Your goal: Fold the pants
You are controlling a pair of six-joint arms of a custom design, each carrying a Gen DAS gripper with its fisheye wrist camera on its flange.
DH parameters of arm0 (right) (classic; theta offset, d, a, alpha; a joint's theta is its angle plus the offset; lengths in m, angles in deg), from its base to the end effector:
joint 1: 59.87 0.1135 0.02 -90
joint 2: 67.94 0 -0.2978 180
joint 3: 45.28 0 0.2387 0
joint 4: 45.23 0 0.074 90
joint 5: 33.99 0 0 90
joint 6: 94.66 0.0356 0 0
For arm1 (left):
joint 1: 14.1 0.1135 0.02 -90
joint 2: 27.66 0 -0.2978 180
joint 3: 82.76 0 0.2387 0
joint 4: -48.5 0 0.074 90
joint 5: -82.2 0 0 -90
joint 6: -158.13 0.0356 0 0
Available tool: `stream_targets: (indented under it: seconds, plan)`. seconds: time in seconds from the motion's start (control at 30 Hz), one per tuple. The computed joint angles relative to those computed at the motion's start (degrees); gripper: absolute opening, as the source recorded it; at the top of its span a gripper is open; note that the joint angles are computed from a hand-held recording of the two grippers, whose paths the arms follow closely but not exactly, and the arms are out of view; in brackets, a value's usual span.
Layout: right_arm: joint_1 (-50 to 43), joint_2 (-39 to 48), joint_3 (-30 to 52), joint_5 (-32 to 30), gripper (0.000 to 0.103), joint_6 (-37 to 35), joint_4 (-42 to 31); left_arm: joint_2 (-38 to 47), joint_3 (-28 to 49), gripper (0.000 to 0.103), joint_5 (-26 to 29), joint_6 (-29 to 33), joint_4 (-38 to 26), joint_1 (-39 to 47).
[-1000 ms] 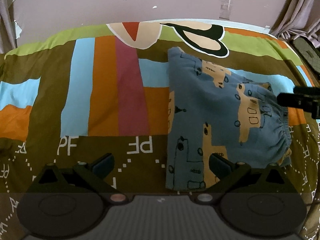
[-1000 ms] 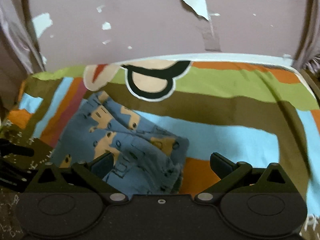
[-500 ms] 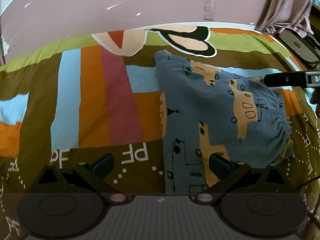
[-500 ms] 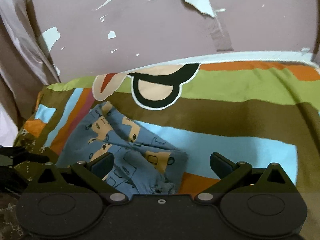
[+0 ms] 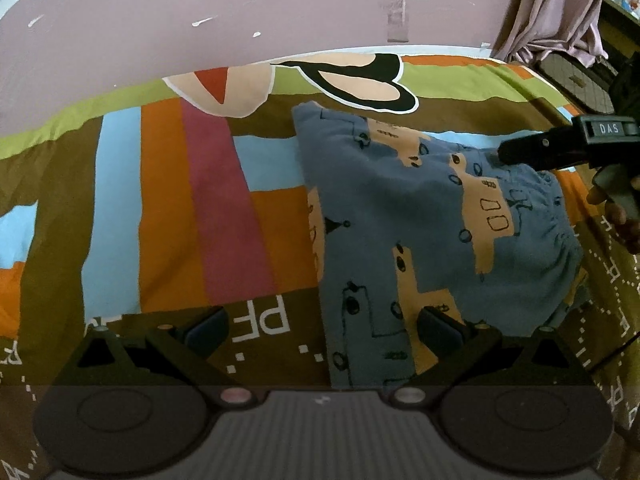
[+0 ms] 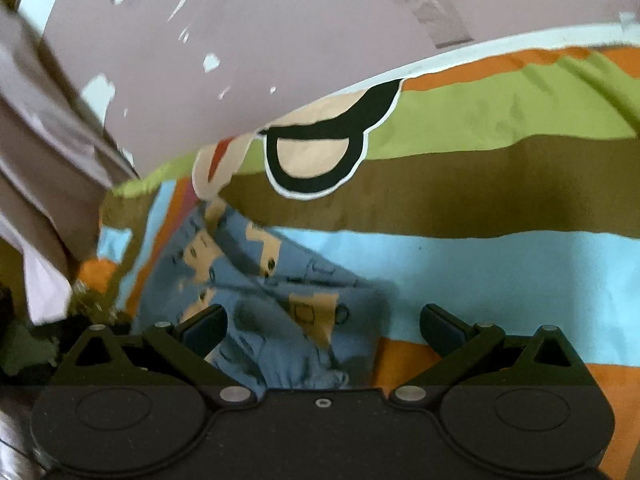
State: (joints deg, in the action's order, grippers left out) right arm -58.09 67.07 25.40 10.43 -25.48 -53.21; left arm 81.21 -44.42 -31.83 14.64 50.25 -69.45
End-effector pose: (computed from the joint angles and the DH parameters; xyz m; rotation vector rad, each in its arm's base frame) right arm 0.3631 0.0367 0.0147 -0.6611 2.4604 0.9880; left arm 0.1452 -0.1846 0.0710 -0.0612 2.5906 -0.0738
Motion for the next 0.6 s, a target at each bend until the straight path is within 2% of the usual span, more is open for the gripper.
stream_targets:
  seconds: [0.2, 0.33, 0.47, 0.6]
  plan:
    - [1.7, -0.86, -1.06, 1.74, 0.095, -4.81, -0.36, -1.1, -1.61, 0.103, 1.64, 1.48, 3.49, 1.09]
    - [1.13, -0.51, 0.25, 1.41, 0.076, -3.01, -1.6, -1.72, -2.06, 0.096, 2.12, 2.1, 4.72, 1.01]
    - [0.55, -0.59, 1.58, 1.63, 0.061, -6.36, -5.19, -2.2, -1.59, 0.093, 2.45, 2.48, 4.28, 0.9]
    - [0.4, -0.7, 2.35, 1.56, 0.06, -7.53, -7.63, -2.27, -0.94, 0.093, 1.97, 2.23, 2.93, 0.75]
